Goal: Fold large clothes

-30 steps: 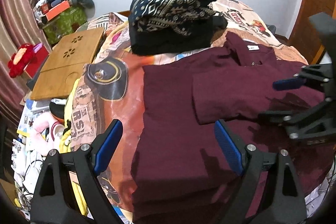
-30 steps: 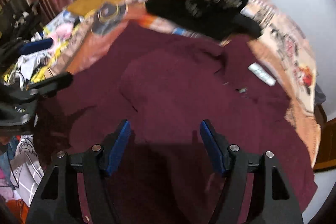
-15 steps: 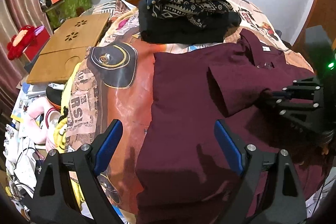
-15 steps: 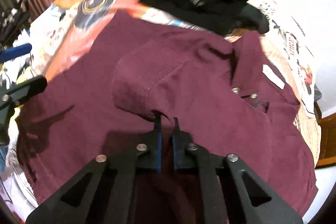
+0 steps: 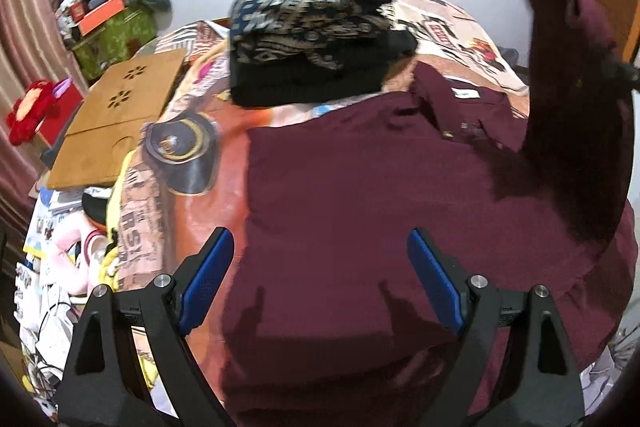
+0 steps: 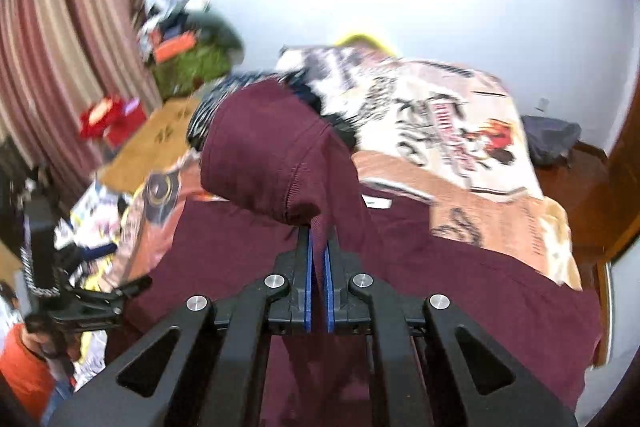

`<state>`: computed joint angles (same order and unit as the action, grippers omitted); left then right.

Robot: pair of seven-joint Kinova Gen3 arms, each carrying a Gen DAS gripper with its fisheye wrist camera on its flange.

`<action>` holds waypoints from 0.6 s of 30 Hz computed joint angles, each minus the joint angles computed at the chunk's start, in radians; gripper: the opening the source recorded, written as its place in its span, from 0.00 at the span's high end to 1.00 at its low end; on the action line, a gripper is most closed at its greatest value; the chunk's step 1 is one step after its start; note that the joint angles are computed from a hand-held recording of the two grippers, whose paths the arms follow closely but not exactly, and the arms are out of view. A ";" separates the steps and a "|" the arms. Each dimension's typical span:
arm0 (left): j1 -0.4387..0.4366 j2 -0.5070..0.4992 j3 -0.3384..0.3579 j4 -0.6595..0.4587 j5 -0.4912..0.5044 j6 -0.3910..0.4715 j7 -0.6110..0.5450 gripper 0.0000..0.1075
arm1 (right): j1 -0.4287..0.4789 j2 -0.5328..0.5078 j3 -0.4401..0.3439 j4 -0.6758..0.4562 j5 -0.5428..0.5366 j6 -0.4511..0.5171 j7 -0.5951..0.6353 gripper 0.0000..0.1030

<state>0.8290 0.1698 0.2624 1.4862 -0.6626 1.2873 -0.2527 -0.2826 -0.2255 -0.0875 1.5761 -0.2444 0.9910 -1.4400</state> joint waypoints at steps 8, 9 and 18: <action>0.059 0.114 -0.016 -0.156 0.021 0.013 -0.111 0.18 | 0.087 -0.089 0.165 0.143 -0.090 -0.014 0.029 0.94; 0.070 0.132 -0.021 -0.179 0.025 0.016 -0.131 0.18 | 0.099 -0.087 0.180 0.154 -0.094 -0.003 0.032 0.92; 0.156 0.240 -0.088 -0.330 0.062 0.053 -0.261 0.18 | 0.253 -0.079 0.238 0.290 -0.120 0.098 0.000 0.61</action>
